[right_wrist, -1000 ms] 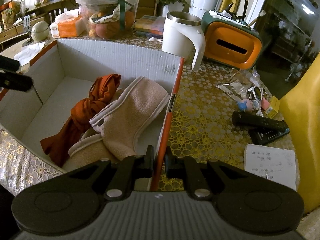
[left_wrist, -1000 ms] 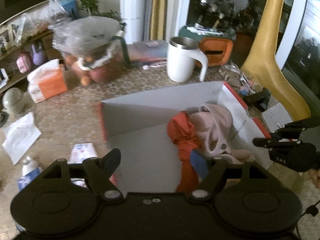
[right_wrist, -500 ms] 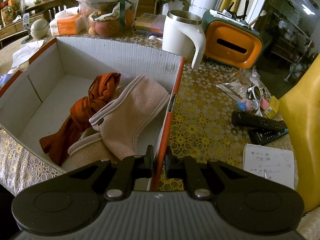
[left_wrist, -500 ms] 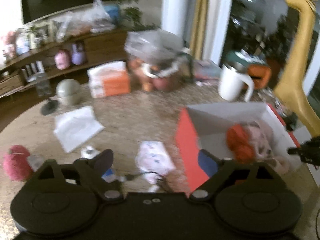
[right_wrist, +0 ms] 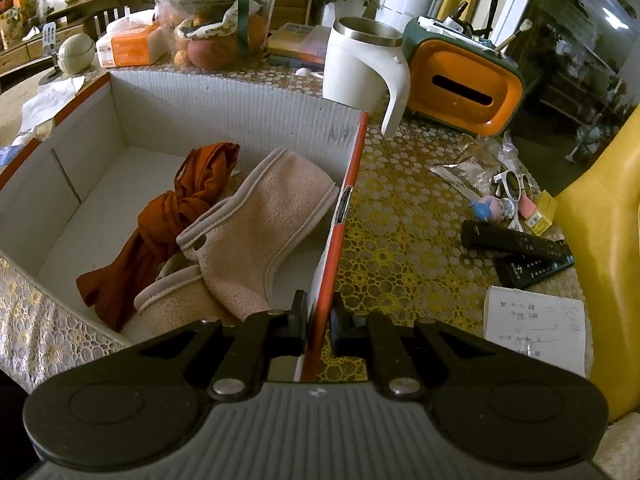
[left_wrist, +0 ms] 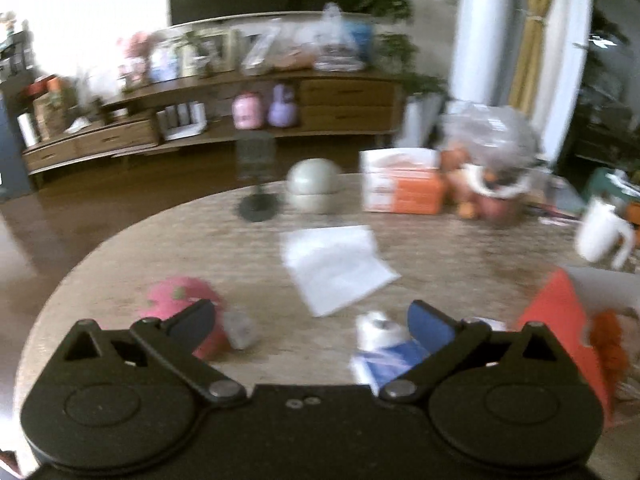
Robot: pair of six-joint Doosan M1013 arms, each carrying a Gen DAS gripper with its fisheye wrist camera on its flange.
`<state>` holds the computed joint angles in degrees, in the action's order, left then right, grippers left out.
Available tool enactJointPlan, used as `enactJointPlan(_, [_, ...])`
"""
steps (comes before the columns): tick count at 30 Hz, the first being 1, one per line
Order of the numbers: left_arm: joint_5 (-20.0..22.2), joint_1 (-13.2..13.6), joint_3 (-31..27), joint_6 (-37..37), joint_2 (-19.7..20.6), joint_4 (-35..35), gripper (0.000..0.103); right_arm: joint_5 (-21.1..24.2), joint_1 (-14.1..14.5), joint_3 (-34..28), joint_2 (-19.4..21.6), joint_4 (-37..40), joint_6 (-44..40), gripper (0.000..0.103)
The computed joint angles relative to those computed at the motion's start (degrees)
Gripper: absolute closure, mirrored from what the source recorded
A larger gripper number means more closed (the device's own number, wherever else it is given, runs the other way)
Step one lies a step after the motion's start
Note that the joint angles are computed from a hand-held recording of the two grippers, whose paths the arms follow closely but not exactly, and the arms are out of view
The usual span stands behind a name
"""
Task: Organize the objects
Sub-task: 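Move the left tool to the pink fuzzy plush ball and grasp it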
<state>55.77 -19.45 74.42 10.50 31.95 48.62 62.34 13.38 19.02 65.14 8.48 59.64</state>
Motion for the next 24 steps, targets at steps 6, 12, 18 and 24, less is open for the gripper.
enactJointPlan(6, [3.4,2.7,2.0,-1.6,-0.6,-1.7,0.001,0.2,0.0,-1.0,0.5,0.3,-2.1,0.092])
enactJointPlan(12, [5.4,4.4,2.3,-1.5,0.4,-3.5,0.001,1.1,0.0,-4.6,2.5,1.4,-3.8,0.092])
enactJointPlan(18, [6.1,5.8,1.2,0.0,2.0,-5.3,0.001,3.7,0.2,-9.0,4.6,0.7,-4.4,0.092])
enactJointPlan(24, [5.7,7.4,0.0,0.3,3.7,-6.9,0.001,6.1,0.2,-12.7,6.3,0.3,-4.7,0.092])
